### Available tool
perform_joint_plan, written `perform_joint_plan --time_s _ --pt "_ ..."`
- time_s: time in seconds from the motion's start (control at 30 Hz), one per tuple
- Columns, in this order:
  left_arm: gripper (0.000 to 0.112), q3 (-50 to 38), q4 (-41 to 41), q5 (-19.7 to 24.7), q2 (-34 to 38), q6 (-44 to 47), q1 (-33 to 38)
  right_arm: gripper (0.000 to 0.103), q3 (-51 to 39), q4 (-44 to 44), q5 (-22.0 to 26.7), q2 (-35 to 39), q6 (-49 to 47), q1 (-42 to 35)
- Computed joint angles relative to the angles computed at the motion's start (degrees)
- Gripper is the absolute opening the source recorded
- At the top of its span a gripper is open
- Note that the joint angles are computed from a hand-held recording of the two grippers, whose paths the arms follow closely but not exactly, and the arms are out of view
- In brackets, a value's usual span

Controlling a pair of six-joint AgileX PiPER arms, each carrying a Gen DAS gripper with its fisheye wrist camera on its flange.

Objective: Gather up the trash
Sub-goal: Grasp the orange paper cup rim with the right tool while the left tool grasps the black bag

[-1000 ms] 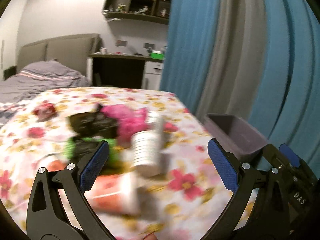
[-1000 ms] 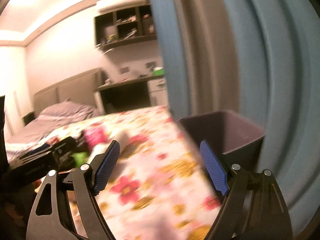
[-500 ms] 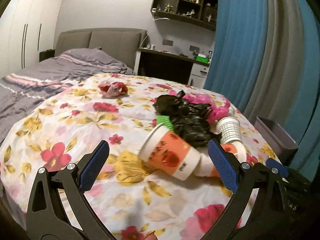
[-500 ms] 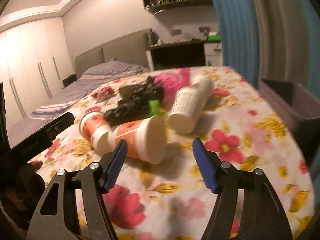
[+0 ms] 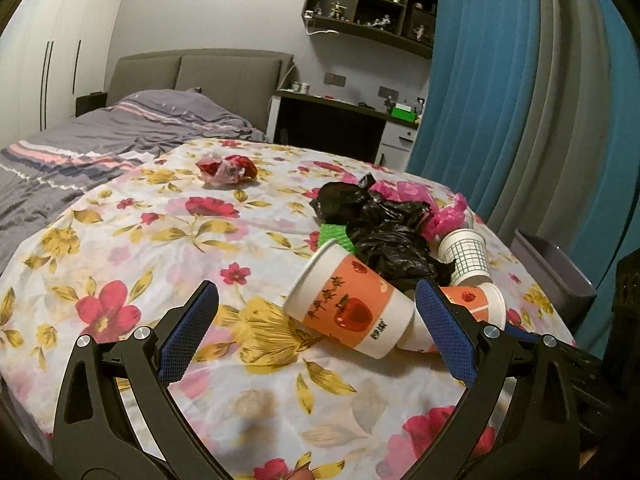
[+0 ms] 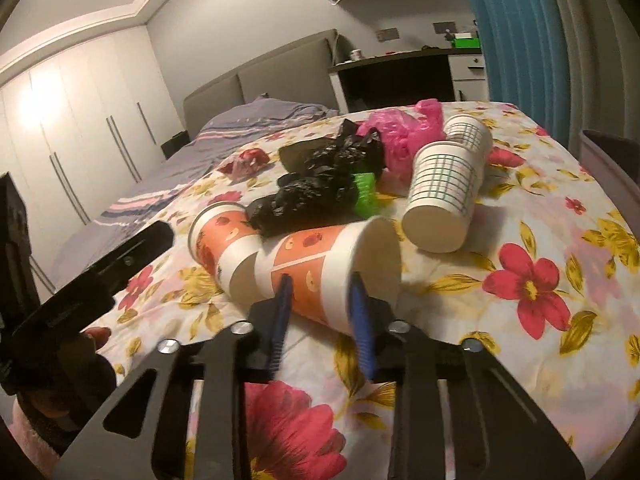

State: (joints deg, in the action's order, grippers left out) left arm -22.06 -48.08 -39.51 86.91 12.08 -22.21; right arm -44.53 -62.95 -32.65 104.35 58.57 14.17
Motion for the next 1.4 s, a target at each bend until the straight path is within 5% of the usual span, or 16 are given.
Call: perform_joint_plan --time_s 0.23,0.5,0.63,0.83,1.2,1.4 --pt "0.097 -2.10 0.71 -0.65 1.75 1.24 -1.68 0.004 2.66 -0.03 -3.84 -0.90 -1.75 -2.10" --pt "0.097 -7.86 -0.58 -0.42 6.19 6.60 -4.09 0.003 7.62 2.88 -6.09 -4.78 -5.22 -6.99" --pt "0.094 -11.53 -1.49 5.14 7.18 10.43 -3.07 0.003 8.52 2.26 -6.69 -5.78 -4.77 -9.55" --pt "0.093 -14.05 -7.61 5.78 6.91 17.95 -5.11 0.003 8.65 0.39 -7.97 -5.54 -3.27 -12.28" --pt "0.054 -26.89 -34.98 16.87 13.87 49.86 -1.41 0.003 8.29 -1.62 -9.23 -5.21 -0.92 -14.53" --pt "0.021 -28.94 -39.32 18.67 15.36 54.95 -0.68 0.003 7.98 -1.90 -9.36 -5.31 -0.18 -15.22"
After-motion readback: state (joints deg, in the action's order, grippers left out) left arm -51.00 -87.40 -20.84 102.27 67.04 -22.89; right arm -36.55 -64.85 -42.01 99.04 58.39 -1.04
